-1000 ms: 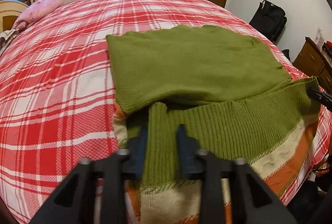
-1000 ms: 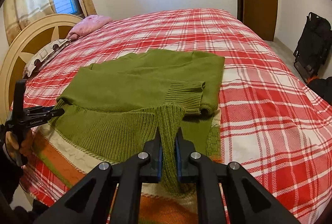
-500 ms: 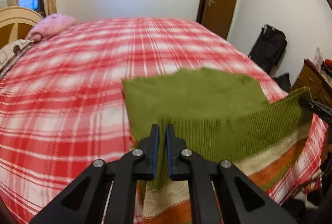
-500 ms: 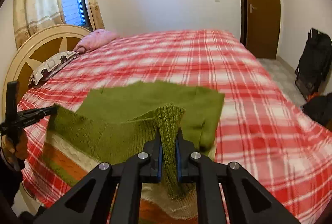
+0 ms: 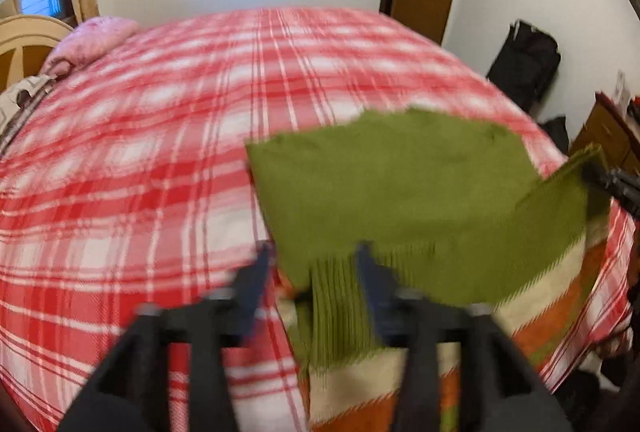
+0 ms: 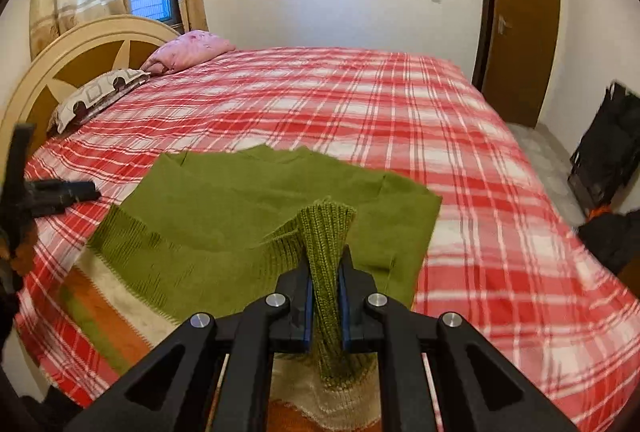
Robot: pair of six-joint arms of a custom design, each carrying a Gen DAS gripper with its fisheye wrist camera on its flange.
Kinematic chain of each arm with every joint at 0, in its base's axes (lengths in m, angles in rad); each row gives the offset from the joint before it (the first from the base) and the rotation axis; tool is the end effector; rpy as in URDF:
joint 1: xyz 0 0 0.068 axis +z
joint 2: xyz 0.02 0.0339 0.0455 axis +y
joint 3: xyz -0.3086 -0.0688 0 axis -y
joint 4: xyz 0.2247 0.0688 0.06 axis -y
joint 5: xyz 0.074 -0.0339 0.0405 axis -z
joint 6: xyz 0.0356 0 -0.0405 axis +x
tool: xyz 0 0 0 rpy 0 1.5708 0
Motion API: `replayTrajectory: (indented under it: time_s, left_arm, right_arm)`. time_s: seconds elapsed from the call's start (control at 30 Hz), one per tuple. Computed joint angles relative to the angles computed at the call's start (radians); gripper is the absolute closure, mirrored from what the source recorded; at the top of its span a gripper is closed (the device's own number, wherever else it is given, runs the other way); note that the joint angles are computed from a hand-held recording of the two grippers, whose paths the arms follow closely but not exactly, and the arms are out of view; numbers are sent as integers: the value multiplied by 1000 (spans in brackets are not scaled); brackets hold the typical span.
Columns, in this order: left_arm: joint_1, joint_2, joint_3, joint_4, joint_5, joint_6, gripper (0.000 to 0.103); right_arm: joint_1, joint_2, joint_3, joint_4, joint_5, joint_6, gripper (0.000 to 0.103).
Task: Fold small clothes
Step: 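Grasp the ribbed hem with the right gripper while the left gripper grasps it too, then lift the hem with both grippers and fold it over the sweater body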
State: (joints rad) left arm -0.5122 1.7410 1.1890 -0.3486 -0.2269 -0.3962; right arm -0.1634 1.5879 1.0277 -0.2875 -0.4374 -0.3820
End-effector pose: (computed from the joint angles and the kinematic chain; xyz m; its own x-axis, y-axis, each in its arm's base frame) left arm 0.3200 -0.1707 0.2657 -0.7675 0.0001 -0.6411 0.0645 0.9949 -0.0771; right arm 0.3160 -0.0368 0.2738 -0.6383 -0.2370 -0.7324 -0.3957 0.9171 0.0480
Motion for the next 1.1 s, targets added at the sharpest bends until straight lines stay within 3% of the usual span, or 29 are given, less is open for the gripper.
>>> replayTrajectory:
  time_s: [0.17,0.23,0.3,0.43,0.63,0.77,1.1]
  left_arm:
    - [-35,48,-20,17,-7,-16,39]
    - [-40,81,-6,15,-11,-20,43]
    - [-46,117,15,-9,0,-18,79]
    - [-60,113,-2,11,0,-32,91]
    - [-78,-3,-34,25,-25,-78,95]
    - [-74,-42,35,0,-57,-73,95]
    - [72,138,322,-78,-30,-62,95]
  right_arm:
    - [-32,-7,-25,-11,-38,27,93]
    - [-33,-10,-32,-9,-36,34,93]
    - [-34,-15,-37,-7,-36,35,93]
    - [-34,-23,-44,0,-29,26,93]
    - [-53,-26,-9,-23,-65,26,93]
    - [-48,-5,61,-30,-93,65,94]
    - [56,248,401,-44,46,61,93]
